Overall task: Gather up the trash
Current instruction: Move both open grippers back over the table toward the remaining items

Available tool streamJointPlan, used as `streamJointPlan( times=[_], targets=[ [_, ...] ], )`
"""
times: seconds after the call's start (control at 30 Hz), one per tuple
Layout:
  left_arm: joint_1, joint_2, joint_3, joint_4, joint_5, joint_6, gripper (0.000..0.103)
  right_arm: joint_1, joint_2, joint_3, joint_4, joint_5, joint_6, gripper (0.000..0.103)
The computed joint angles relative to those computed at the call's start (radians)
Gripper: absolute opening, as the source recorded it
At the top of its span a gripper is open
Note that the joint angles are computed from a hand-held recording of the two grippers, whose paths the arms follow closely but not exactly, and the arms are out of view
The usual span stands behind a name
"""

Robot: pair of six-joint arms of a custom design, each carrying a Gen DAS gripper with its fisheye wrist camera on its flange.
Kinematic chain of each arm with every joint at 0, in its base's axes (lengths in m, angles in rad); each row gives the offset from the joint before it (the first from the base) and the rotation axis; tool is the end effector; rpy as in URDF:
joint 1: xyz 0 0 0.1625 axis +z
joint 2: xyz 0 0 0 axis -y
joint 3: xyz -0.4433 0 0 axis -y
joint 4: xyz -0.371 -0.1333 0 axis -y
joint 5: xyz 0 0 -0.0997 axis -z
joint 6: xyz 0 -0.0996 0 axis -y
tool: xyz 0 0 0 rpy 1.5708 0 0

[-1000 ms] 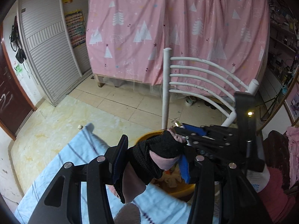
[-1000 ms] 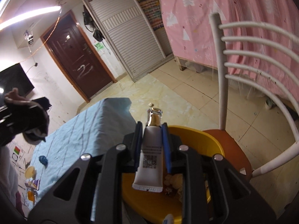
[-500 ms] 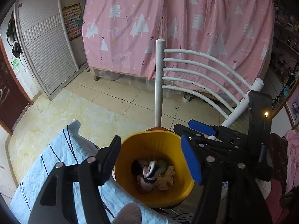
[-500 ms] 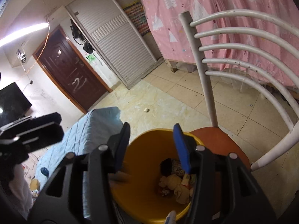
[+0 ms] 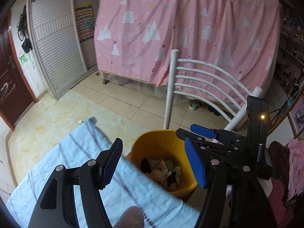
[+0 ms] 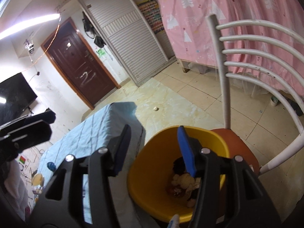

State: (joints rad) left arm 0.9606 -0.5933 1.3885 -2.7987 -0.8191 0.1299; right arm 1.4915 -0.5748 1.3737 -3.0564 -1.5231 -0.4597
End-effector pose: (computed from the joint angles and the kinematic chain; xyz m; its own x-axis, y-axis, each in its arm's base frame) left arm -0.2638 -0.7286 0.1212 -0.6890 0.2788 -0.6690 0.6146 0.7139 -0.3355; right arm 0.0765 -0.7795 0.1239 -0.9217 -0.2981 0.2482 -0.3879 0.7126 -0.5845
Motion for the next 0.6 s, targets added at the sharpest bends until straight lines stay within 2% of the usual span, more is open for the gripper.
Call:
streamJointPlan(
  times=[0.13,0.27,0.6],
  targets=[
    [0.002,-0.074,0.084,-0.053,0.033,-0.004,0.059,0.031,0.004,0.023,-0.004,-0.012,-0.025,0.050],
    [0.008,-0.164,0.177,-0.103,0.061,-0.018,0.059,0.068,0.022,0.033,0.005,-0.026,-0.054,0.055],
    [0.026,-0.360,0.368,-0.175,0.149,-0.062,0.059,0.165,0.084,0.022,0.087,-0.042,-0.111,0.056]
  ],
)
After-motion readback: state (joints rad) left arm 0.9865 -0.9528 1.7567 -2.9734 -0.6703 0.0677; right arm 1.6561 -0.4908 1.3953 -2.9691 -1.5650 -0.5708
